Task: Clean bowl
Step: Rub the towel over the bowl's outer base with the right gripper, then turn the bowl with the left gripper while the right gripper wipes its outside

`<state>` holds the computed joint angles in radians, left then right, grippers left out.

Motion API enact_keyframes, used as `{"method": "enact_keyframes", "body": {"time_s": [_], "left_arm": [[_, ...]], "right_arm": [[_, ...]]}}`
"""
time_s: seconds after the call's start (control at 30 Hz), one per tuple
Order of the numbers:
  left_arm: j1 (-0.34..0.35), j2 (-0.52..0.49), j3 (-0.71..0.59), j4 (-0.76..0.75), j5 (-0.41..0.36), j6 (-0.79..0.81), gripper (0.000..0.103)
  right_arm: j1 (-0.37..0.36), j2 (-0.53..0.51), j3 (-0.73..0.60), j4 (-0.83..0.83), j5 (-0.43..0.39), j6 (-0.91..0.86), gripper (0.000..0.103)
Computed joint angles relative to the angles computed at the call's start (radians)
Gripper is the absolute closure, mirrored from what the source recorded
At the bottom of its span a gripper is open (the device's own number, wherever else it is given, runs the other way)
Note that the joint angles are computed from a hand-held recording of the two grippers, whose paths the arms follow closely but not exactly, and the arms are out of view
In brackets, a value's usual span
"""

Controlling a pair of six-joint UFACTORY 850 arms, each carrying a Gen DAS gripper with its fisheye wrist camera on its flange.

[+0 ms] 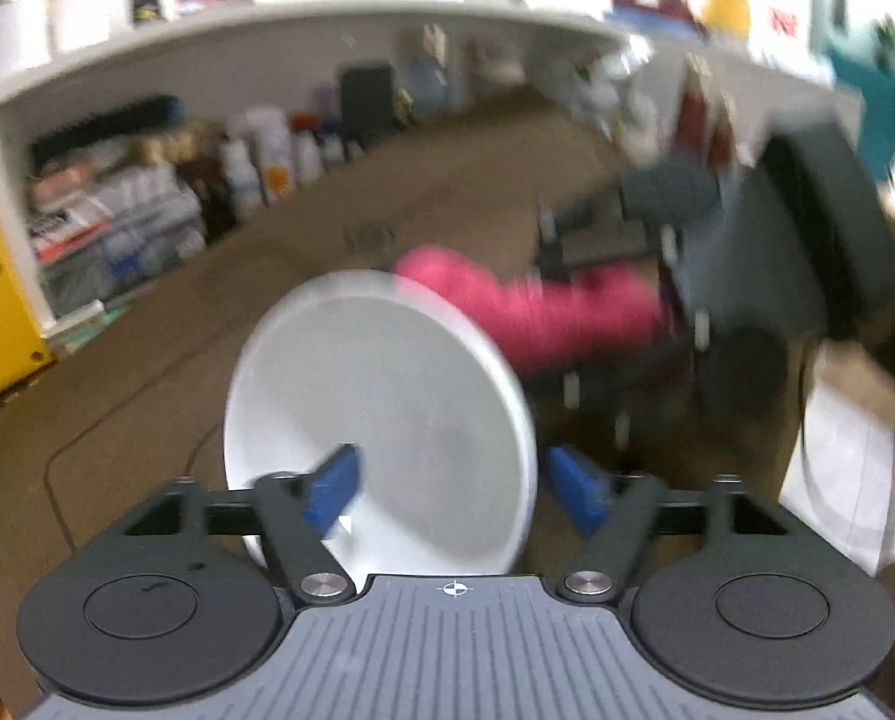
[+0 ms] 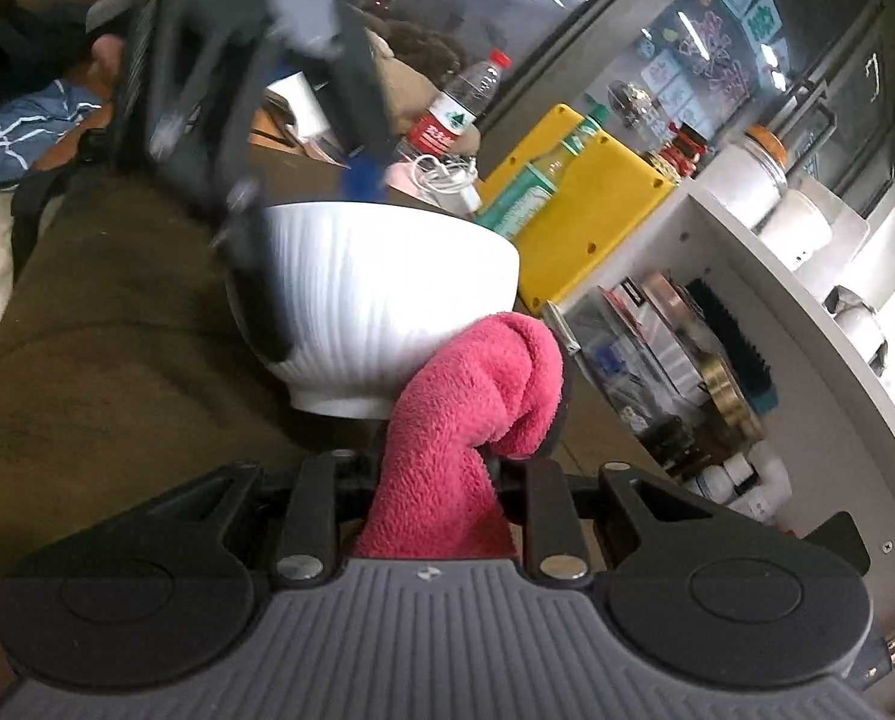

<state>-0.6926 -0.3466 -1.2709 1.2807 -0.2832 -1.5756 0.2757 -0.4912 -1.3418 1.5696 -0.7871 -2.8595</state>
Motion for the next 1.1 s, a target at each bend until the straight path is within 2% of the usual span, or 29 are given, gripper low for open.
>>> {"method": "enact_keyframes", "body": {"time_s": [0.07,0.1,0.13,0.17,0.2,0.27,0.33,0.4,0.6,0.67,0.77,0.87,0.93,1.03,1.1], "left_arm": [[-0.008,-0.014,-0.034,-0.051,-0.039,0.014,0.03],[-0.016,-0.032,-0.066,-0.115,-0.085,0.06,0.043],[-0.02,-0.047,-0.091,-0.165,-0.119,0.092,0.05],[-0.022,-0.055,-0.102,-0.176,-0.127,0.088,0.056],[-0.025,-0.063,-0.109,-0.168,-0.136,0.064,0.066],[-0.047,-0.074,-0.117,-0.099,-0.181,-0.003,0.082],[-0.08,-0.108,-0.147,-0.01,-0.28,-0.015,0.083],[-0.084,-0.131,-0.168,0.025,-0.297,-0.008,0.086],[-0.03,-0.262,-0.333,0.099,-0.12,0.096,0.088],[-0.021,-0.298,-0.385,0.081,-0.088,0.158,0.087],[-0.004,-0.345,-0.453,-0.004,-0.008,0.347,0.087],[-0.009,-0.317,-0.409,-0.056,0.026,0.432,0.088],[-0.009,-0.259,-0.322,-0.089,0.056,0.466,0.088],[-0.018,-0.182,-0.196,-0.127,0.052,0.477,0.083],[-0.025,-0.161,-0.158,-0.141,0.034,0.464,0.082]], "right_arm": [[0.002,0.001,0.004,0.003,-0.008,0.005,0.079],[0.002,0.004,0.009,0.01,-0.007,0.004,0.079],[0.002,0.005,0.012,0.017,-0.003,0.004,0.079],[0.003,0.007,0.015,0.023,0.0,0.005,0.079],[0.002,0.007,0.018,0.03,0.003,0.007,0.079],[0.001,0.006,0.02,0.04,0.007,0.01,0.079],[-0.003,0.006,0.021,0.055,0.021,0.013,0.079],[-0.008,0.001,0.015,0.074,0.045,0.029,0.079],[-0.039,-0.043,-0.045,0.086,0.153,0.168,0.078],[-0.052,-0.051,-0.058,0.088,0.17,0.196,0.078],[-0.079,-0.061,-0.077,0.11,0.2,0.218,0.078],[-0.099,-0.059,-0.078,0.152,0.214,0.196,0.078],[-0.106,-0.055,-0.073,0.174,0.218,0.169,0.078],[-0.1,-0.046,-0.058,0.191,0.209,0.102,0.078],[-0.094,-0.041,-0.054,0.146,0.164,0.116,0.078]]}}
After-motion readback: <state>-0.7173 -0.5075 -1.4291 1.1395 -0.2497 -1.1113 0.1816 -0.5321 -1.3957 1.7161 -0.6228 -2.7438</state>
